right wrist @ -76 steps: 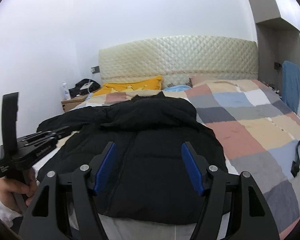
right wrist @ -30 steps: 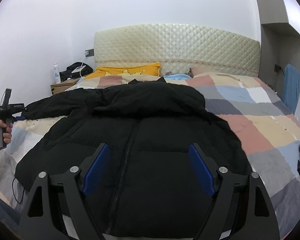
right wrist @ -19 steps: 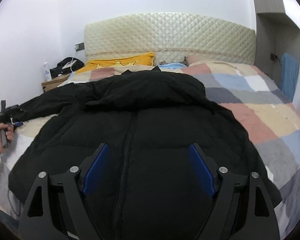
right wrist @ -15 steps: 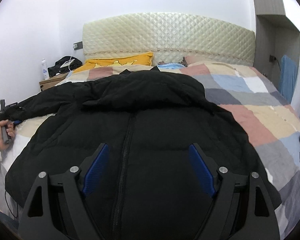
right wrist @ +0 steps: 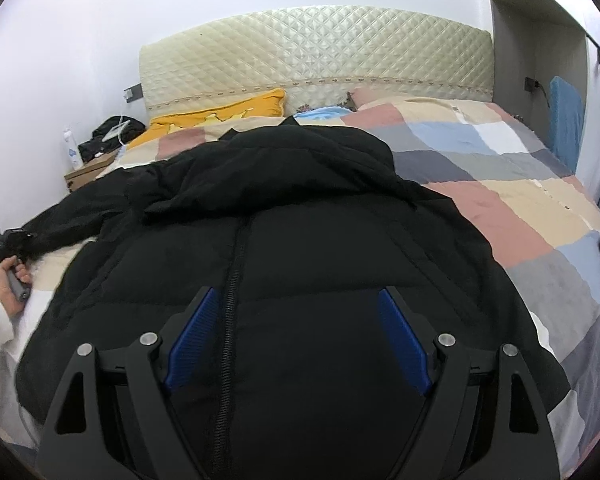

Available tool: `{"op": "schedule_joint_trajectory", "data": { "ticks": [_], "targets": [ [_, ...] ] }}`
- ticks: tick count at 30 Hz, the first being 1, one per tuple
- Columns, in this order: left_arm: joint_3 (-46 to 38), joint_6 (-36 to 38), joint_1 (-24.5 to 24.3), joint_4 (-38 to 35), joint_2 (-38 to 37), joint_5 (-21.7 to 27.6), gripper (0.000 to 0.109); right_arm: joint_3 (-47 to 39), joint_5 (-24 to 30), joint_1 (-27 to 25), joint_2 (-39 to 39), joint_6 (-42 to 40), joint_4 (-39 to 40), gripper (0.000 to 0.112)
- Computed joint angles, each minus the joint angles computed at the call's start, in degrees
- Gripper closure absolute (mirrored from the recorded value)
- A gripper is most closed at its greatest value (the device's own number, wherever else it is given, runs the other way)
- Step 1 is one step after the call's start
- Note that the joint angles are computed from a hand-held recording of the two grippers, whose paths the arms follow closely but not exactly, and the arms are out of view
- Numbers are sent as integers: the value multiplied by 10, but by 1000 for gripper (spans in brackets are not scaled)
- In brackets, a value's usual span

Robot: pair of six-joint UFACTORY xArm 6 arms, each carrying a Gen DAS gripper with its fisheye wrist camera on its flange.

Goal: Fold large clothes
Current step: 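Close the left tool on the cuff of the other sleeve, then lift the gripped sleeve up with the left tool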

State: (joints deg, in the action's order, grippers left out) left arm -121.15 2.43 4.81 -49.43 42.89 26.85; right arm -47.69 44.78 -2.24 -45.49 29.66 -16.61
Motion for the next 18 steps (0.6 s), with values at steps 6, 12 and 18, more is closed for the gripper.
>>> {"op": "schedule_joint_trajectory", "data": {
  "ticks": [6,12,18],
  "targets": [
    [-6,-85,-9,109,-36,-2,100,-6,-8,9,-25,-37,17,30],
    [0,-180,-22,230,-88,18,100,-7,-2,2,-41,-75,51,30],
    [-29,-214,-36,265,-121,51,100,-1,-1,-24,-61,-100,83,30]
  ]
}}
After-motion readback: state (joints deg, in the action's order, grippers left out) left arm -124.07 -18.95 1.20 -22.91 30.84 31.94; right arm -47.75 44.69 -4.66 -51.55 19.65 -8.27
